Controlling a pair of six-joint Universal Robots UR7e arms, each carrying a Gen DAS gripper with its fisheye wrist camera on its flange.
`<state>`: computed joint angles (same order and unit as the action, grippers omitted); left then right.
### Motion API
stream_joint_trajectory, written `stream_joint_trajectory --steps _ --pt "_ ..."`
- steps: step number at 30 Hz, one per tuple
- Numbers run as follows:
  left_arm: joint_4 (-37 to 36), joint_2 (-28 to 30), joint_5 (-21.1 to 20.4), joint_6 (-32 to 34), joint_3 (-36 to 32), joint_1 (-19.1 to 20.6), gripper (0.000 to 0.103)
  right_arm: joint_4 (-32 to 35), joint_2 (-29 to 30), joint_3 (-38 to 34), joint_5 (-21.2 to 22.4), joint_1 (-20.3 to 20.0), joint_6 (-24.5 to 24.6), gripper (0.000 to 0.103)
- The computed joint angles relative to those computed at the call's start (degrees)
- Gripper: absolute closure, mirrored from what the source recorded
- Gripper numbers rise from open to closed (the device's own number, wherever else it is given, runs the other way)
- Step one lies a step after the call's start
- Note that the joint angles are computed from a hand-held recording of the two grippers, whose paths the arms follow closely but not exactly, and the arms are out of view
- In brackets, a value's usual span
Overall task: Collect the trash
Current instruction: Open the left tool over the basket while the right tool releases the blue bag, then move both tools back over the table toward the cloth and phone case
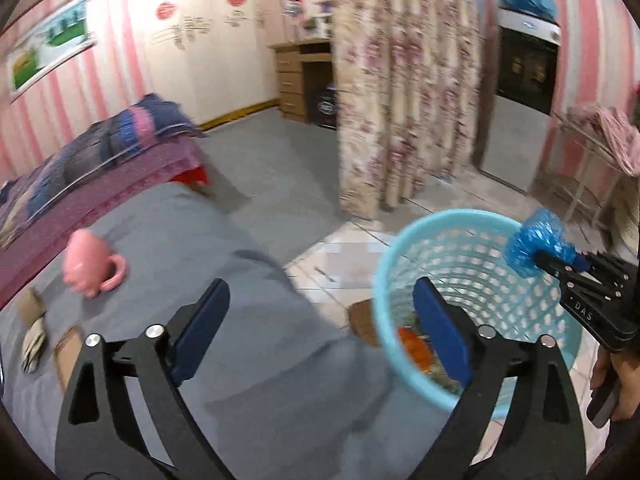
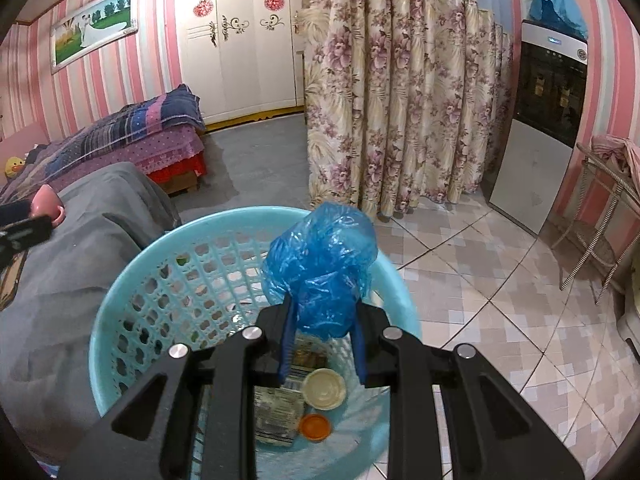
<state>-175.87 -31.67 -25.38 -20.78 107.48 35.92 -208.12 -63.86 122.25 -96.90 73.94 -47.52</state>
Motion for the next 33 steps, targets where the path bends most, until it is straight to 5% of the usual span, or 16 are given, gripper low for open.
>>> stream_joint_trajectory --steps 5,7,9,15,20,25,33 --pt "1.70 -4.25 4.31 -6.05 5.41 -0.77 0.008 -2.83 2.87 -0.49 -2.33 1.57 -0.42 0.075" --pt "0.65 -5.58 4.87 -6.78 6.93 -0.71 0.007 -4.42 4.25 -0.74 -3.96 2.45 -0.74 0.049" --pt "-0.35 -6.80 5.10 -7.22 8.09 -0.36 0.007 -5.05 4.70 -0.49 -3.95 2.85 -0.52 0.034" --pt "0.50 -11.52 6.60 -10.49 11.75 0.98 0.007 -9.59 7.14 -1.13 -6.77 5.11 -0.54 0.011" --pt "2.17 -15.33 9.71 -13.51 14.88 1.73 0.006 -10.87 8.12 -1.28 -7.64 7.58 1.96 0.008" --pt "4.78 -20.77 12.34 -18.44 18.70 2.32 0.006 -12.10 10.30 -1.35 -6.88 11.15 -0.67 0.007" --pt "21.10 -32.15 15.67 -35.32 24.24 5.36 0.006 -11.17 15.56 -3.58 -4.91 17.37 -1.24 0.005"
